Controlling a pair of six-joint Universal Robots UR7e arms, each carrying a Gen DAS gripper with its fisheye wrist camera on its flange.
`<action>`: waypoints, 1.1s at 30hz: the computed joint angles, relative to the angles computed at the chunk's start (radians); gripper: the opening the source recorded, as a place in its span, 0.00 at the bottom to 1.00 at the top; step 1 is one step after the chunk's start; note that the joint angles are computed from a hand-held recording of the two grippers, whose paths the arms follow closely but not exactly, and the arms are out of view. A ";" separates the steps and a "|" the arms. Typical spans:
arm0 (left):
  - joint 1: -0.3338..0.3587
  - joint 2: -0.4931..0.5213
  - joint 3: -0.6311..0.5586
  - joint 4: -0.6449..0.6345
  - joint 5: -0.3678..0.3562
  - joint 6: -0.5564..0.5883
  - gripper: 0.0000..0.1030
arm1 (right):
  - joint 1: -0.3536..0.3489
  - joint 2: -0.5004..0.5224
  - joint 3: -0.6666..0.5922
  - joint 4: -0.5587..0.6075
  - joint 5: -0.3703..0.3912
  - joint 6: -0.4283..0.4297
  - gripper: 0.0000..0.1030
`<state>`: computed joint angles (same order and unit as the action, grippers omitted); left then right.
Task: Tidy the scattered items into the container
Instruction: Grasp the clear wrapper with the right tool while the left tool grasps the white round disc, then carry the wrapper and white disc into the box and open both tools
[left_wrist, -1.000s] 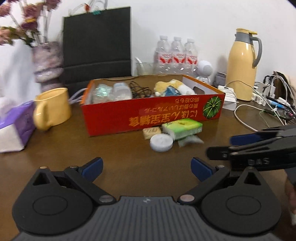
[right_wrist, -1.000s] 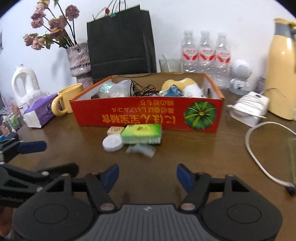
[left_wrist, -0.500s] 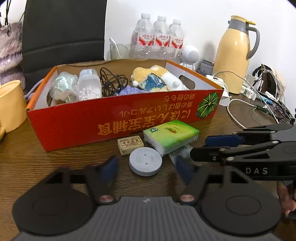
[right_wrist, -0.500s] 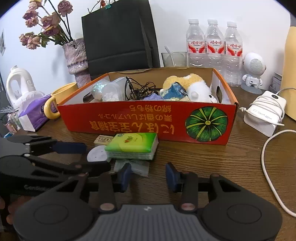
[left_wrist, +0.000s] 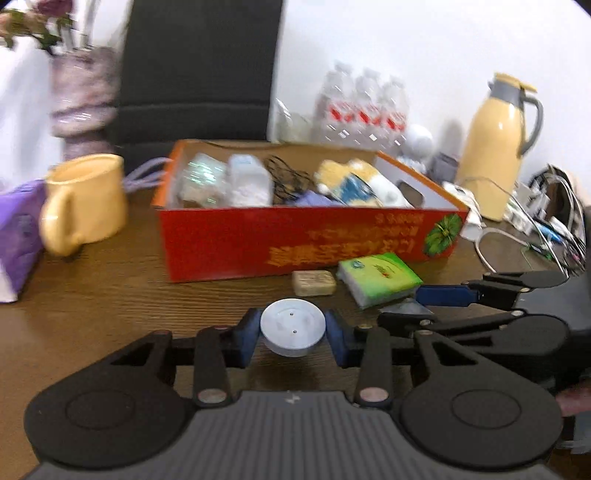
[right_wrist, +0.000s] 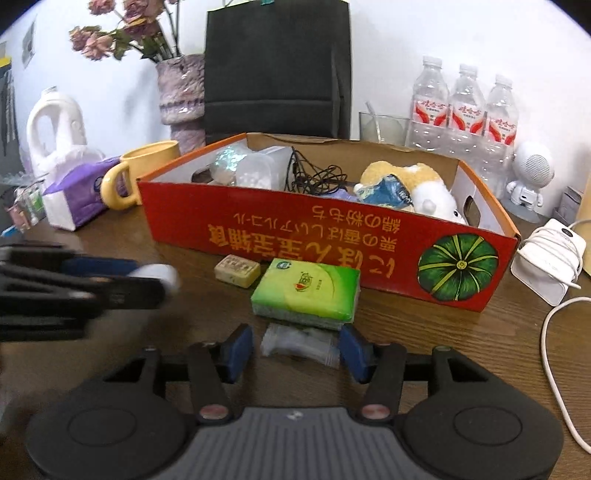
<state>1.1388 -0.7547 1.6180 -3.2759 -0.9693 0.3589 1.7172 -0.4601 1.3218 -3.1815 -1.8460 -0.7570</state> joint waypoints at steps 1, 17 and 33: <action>-0.003 -0.010 0.016 -0.022 0.008 -0.007 0.39 | 0.001 0.006 -0.007 -0.006 -0.006 0.002 0.49; -0.099 -0.049 0.234 -0.304 0.113 -0.017 0.39 | 0.006 -0.044 0.133 -0.145 -0.009 0.037 0.17; -0.278 -0.049 0.532 -0.708 0.316 0.083 0.39 | 0.010 -0.256 0.727 -0.736 0.135 -0.019 0.17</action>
<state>0.8613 -0.8033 2.1498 -3.9835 -0.6531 0.4420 1.7269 -0.7158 2.0488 -3.9177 -1.7112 -0.7756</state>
